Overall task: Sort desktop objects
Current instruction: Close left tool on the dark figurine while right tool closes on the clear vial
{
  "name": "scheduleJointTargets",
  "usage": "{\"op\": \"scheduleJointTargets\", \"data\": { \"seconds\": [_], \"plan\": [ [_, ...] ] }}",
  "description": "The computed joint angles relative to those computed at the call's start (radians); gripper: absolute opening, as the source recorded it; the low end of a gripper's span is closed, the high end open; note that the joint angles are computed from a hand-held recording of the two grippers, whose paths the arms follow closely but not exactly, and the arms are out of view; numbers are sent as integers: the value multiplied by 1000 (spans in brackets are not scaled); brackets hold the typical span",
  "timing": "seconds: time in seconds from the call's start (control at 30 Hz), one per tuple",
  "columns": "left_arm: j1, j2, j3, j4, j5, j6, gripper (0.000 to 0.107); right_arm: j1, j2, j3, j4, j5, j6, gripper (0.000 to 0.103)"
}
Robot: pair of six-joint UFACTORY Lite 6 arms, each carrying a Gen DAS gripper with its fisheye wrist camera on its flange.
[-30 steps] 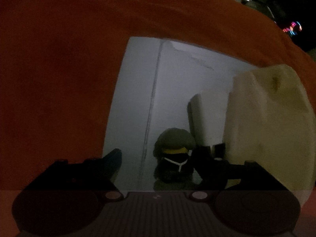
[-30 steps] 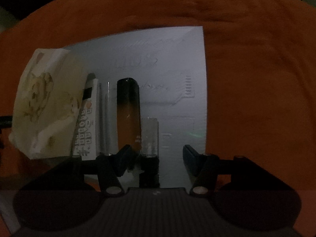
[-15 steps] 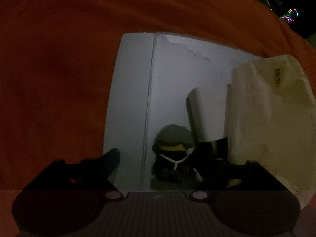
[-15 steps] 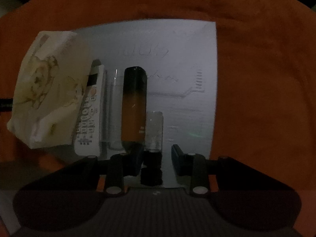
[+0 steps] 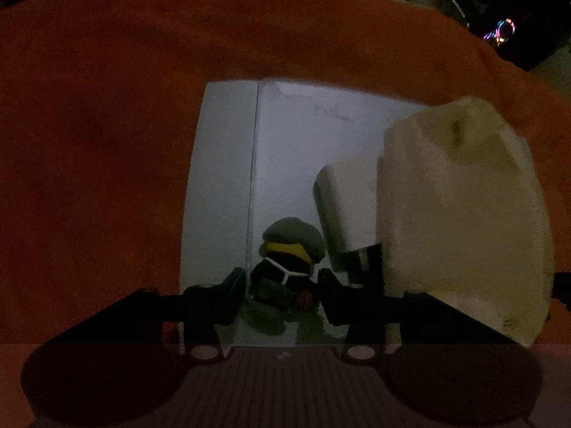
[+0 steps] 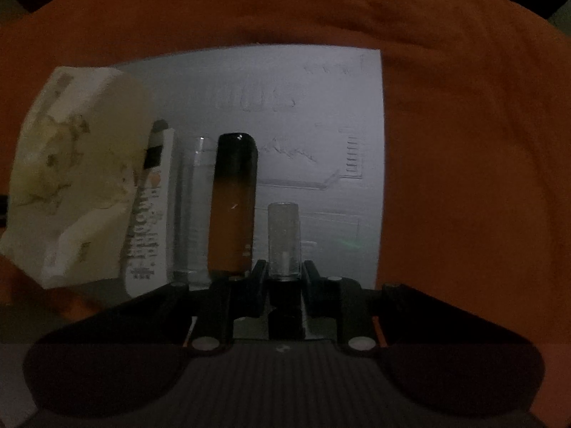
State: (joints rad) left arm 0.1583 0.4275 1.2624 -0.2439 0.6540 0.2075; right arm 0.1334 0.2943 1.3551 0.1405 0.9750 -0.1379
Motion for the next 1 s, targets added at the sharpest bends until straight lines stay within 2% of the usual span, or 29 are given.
{"op": "scheduleJointTargets", "data": {
  "seconds": [0.3,0.33,0.37,0.43,0.53,0.6,0.67,0.73,0.8,0.83,0.87,0.93,0.97,1.0],
  "plan": [
    [40,-183,-114,-37,31,48,37,-33,-90,-36,41,3,-13,22],
    [51,-207,-136,-44,33,61,32,-35,-101,-48,46,-3,-13,22],
    [63,-207,-129,-41,45,70,22,-37,-111,-59,52,-8,-14,22],
    [78,-225,-125,-34,66,72,21,-32,-106,-62,53,-17,-3,22],
    [69,-202,-123,-5,45,45,22,-18,-84,-58,44,-37,15,22],
    [66,-165,-110,-2,50,35,34,-11,-76,-64,31,-51,29,22],
    [53,-156,-117,11,29,30,66,1,-91,-73,14,-35,59,22],
    [33,-161,-126,48,10,14,78,7,-87,-82,6,-37,65,22],
    [11,-162,-113,83,20,14,80,13,-79,-92,-1,-44,71,22],
    [-1,-160,-105,99,27,25,87,12,-76,-98,-1,-48,68,22],
    [-9,-150,-88,113,54,47,103,13,-70,-102,1,-50,62,22],
    [-21,-86,-14,107,157,165,103,18,-61,-104,3,-51,59,22],
    [-37,-88,-16,133,159,185,103,21,-55,-103,4,-52,58,22],
    [-50,-107,-47,175,120,163,103,25,-52,-102,3,-52,60,23]
  ]
}}
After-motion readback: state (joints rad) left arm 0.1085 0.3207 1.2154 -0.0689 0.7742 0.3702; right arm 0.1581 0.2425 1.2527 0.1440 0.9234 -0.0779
